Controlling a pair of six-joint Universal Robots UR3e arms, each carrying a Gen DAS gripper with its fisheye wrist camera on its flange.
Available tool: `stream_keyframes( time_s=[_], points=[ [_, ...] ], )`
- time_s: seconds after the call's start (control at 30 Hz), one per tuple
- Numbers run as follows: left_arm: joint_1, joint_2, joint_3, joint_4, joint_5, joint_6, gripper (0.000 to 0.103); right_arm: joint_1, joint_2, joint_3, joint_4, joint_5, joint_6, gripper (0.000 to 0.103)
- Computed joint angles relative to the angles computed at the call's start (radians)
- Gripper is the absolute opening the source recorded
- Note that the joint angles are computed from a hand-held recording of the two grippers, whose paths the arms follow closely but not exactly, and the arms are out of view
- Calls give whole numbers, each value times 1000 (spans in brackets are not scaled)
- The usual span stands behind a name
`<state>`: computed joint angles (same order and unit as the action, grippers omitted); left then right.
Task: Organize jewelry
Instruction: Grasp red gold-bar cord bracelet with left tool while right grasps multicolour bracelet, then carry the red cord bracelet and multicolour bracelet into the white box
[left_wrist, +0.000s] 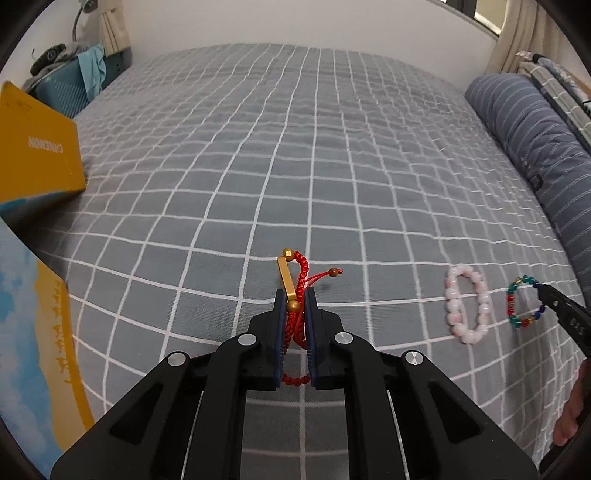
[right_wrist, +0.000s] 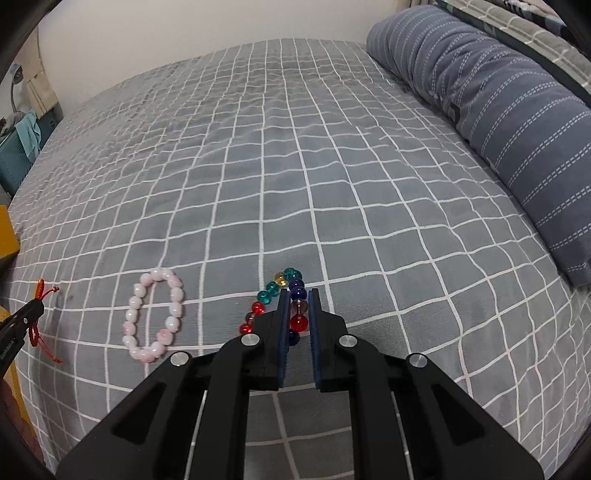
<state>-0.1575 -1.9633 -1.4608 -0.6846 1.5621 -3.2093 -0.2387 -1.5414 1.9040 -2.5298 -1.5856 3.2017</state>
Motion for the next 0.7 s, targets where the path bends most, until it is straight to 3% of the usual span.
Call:
stream_keyframes(
  time_s=[0.7],
  points=[
    [39, 280, -141, -79, -39, 36, 9, 156, -162, -63, 137, -77, 40, 9]
  ],
)
